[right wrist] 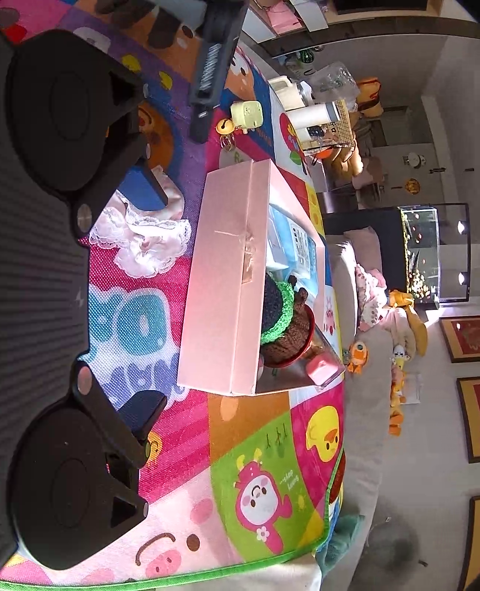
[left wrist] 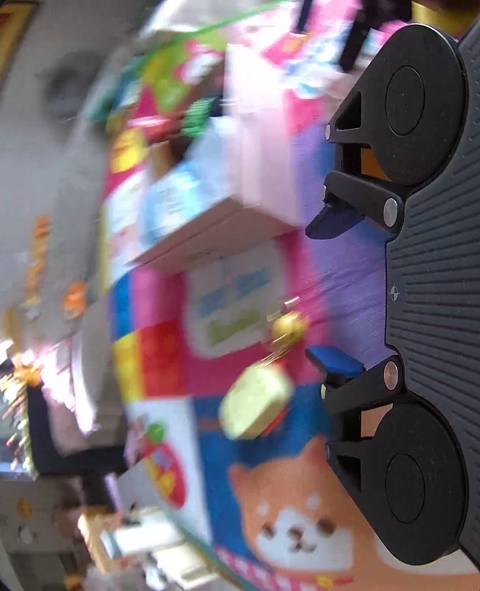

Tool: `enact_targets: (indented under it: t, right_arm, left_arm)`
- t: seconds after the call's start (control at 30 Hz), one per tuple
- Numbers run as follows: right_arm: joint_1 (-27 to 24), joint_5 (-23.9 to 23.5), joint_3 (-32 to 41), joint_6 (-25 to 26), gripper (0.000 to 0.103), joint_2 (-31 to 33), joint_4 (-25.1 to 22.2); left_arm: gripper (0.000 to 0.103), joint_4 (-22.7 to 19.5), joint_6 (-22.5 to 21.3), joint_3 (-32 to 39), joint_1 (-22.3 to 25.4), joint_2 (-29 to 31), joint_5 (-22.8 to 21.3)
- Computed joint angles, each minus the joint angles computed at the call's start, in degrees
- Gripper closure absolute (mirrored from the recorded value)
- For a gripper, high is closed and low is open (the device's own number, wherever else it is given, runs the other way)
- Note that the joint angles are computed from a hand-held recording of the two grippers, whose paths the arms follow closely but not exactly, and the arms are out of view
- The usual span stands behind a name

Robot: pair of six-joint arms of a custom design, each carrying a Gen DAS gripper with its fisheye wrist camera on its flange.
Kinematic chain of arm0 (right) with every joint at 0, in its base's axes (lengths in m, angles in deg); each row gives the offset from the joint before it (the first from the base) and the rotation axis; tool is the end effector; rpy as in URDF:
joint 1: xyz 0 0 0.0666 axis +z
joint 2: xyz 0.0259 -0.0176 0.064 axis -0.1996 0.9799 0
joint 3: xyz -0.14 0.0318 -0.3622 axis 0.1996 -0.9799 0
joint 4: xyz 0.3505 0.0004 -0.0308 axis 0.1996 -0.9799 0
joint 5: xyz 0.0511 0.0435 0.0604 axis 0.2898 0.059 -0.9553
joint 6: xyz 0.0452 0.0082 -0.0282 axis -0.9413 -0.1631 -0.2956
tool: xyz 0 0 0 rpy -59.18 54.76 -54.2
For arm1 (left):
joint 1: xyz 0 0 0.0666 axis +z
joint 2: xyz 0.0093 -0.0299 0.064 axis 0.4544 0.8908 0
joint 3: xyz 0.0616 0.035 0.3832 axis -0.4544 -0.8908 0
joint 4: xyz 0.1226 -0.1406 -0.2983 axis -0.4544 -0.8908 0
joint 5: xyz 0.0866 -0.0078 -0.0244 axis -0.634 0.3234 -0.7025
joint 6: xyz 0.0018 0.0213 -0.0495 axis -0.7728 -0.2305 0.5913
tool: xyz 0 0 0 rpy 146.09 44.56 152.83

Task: Organize objects
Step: 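Grasp the yellow keychain toy with bell using the left tool, then grasp the white lace cloth with the right tool while the left tool holds the yellow toy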

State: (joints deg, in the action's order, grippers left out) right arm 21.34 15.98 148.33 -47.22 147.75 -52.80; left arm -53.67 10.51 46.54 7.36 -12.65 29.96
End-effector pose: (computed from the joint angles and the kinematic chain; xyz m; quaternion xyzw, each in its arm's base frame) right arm 0.3180 0.1920 0.4174 -0.0627 0.8773 0.0629 0.4717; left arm 0.3818 -0.1343 0.4385 0.0590 0.9034 -0.0804 0.4170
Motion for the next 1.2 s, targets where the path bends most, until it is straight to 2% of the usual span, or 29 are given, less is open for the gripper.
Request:
enact_targets:
  t: [0.03,0.1,0.17,0.27,0.33,0.47,0.57,0.6,0.63,0.77,0.93,1.03,1.13,1.2]
  right_arm:
    - [-0.1,-0.2,0.0,0.0,0.0,0.0,0.0]
    - [-0.2,-0.7,0.1,-0.2,0.0,0.1,-0.2]
    - [-0.6,-1.4,0.5,-0.5,0.0,0.4,-0.9]
    - [-0.9,-1.7,0.7,-1.2,0.0,0.6,-1.3]
    - [-1.0,-1.8,0.5,-1.5,0.0,0.5,-1.1]
    - [-1.4,-2.6,0.8,-1.9,0.0,0.7,-1.5]
    - [-1.7,-3.2,0.7,-2.5,0.0,0.6,-1.6]
    - [-1.9,-3.5,0.7,-2.5,0.0,0.6,-1.7]
    - [-2.0,-3.7,0.7,-2.6,0.0,0.6,-1.7]
    - [-2.0,-4.0,0.7,-2.4,0.0,0.6,-1.5]
    - [-1.7,-4.8,0.4,-1.0,0.0,0.2,-1.0]
    - [-1.2,-7.4,1.8,2.5,0.0,0.5,-4.1]
    - [-0.1,-10.5,2.5,6.3,0.0,0.5,-7.1]
    - [1.5,-8.9,2.9,9.8,0.0,0.8,-8.9]
  left_arm:
    - [0.034,2.1,1.1,-0.4,0.2,-0.9,-3.0]
    - [0.035,3.1,4.1,0.9,1.6,-0.6,-6.9]
    - [0.035,1.1,7.8,3.5,3.5,1.3,-6.8]
    - [0.035,-4.1,12.3,8.3,4.9,6.1,-5.9]
    - [0.035,-5.5,12.2,9.9,4.3,8.5,-6.4]
    - [0.036,-5.1,12.0,10.0,2.7,10.8,-9.5]
    - [0.048,-3.6,11.4,8.5,2.3,9.9,-11.3]
    - [0.054,-3.2,10.8,7.9,2.5,9.5,-10.8]
    - [0.055,-3.2,10.4,7.5,2.6,9.0,-9.9]
    - [0.056,-3.9,11.0,4.4,2.9,5.1,-3.7]
    - [0.055,-6.1,9.3,-1.7,-0.8,-2.6,4.0]
    - [0.055,-8.0,8.8,-3.8,-3.7,-5.9,5.0]
    - [0.055,-7.3,9.7,-5.4,-5.4,-7.4,4.2]
    - [0.055,-6.4,10.0,-6.0,-6.0,-7.5,2.9]
